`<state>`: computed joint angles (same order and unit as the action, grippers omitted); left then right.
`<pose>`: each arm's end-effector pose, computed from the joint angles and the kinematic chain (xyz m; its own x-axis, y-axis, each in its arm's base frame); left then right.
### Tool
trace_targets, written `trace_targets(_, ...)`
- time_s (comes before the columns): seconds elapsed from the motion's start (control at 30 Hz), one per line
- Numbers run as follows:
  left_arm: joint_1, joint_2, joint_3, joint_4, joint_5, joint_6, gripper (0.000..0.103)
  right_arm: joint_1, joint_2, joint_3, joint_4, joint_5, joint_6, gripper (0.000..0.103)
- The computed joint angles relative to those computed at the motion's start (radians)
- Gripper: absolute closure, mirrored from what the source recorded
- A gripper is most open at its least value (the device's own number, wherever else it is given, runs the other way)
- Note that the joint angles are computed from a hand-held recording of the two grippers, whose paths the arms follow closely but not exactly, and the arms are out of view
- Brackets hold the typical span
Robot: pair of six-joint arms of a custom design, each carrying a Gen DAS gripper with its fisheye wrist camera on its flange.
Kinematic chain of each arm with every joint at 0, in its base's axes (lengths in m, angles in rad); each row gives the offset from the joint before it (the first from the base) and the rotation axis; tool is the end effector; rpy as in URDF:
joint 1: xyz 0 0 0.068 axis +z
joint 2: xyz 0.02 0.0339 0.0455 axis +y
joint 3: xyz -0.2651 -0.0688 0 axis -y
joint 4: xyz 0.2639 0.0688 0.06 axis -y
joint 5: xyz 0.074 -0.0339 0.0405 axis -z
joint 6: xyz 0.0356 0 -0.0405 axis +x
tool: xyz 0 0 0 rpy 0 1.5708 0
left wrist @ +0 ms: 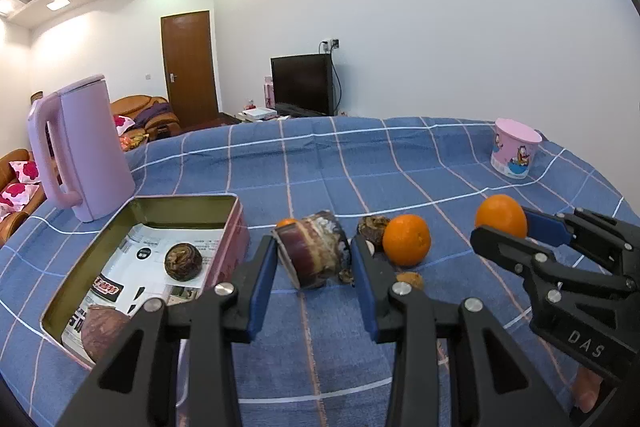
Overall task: Organize fruits
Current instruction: 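Lift the root piece and the orange off the cloth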
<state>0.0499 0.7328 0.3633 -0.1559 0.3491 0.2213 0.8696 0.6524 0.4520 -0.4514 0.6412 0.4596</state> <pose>0.1840 -0.0030 0.1976 -0.4341 0.1848 -0.8817 0.3526 0.9355 0.0225 0.1204 0.1096 0.2185 -0.4863 -0.0249 -0.8735 -0.1002 0.9946 0.0275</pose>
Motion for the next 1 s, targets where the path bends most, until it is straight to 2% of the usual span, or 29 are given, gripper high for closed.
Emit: trace_targets(1.0, 0.019, -0.139, -0.06, 0.032, -0.003, -0.032, 0.064, 0.085, -0.069, -0.026, 0.003, 0.122, 0.001, 0.065)
